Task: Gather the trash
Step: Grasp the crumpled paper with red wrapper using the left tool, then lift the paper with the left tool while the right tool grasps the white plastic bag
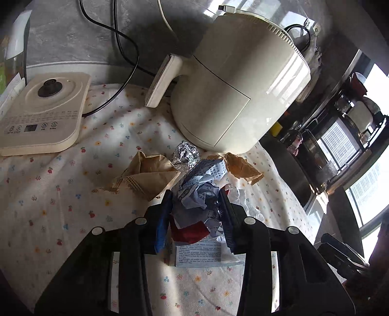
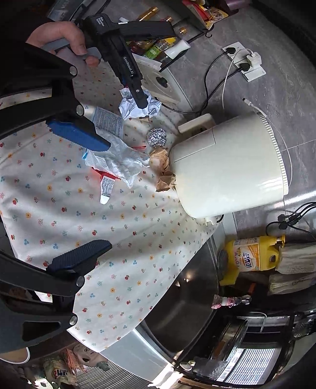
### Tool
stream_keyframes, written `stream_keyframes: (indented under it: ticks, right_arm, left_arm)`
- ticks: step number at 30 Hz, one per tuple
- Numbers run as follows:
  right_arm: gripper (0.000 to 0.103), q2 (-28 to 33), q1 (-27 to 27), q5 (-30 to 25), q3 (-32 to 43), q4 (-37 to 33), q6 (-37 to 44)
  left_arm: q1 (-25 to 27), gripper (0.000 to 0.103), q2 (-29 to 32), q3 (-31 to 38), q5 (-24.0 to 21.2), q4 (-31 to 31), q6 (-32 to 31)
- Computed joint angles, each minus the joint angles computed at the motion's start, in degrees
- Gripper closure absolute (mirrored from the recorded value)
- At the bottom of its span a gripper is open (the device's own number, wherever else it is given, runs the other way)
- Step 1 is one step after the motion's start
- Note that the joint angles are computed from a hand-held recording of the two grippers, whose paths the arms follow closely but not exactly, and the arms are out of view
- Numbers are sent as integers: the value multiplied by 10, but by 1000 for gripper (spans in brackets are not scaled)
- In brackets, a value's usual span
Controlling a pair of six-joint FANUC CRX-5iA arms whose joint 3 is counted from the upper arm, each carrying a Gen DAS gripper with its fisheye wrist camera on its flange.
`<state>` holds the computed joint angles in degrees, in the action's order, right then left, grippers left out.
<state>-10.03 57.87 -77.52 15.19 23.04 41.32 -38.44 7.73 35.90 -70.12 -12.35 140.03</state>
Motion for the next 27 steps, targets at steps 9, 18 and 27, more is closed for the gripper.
stream_keyframes:
  ticks: [9, 18, 27]
  right_arm:
    - [36, 66, -4, 15, 58, -83, 100]
    - [43, 119, -24, 17, 88, -118, 144]
    - [60, 137, -32, 3, 90, -112, 162]
  left_arm:
    - [-33, 65, -91, -69, -56, -82, 90]
    - [-109, 65, -155, -94, -173, -192, 202]
    - [-186, 65, -184, -108, -263, -267, 300]
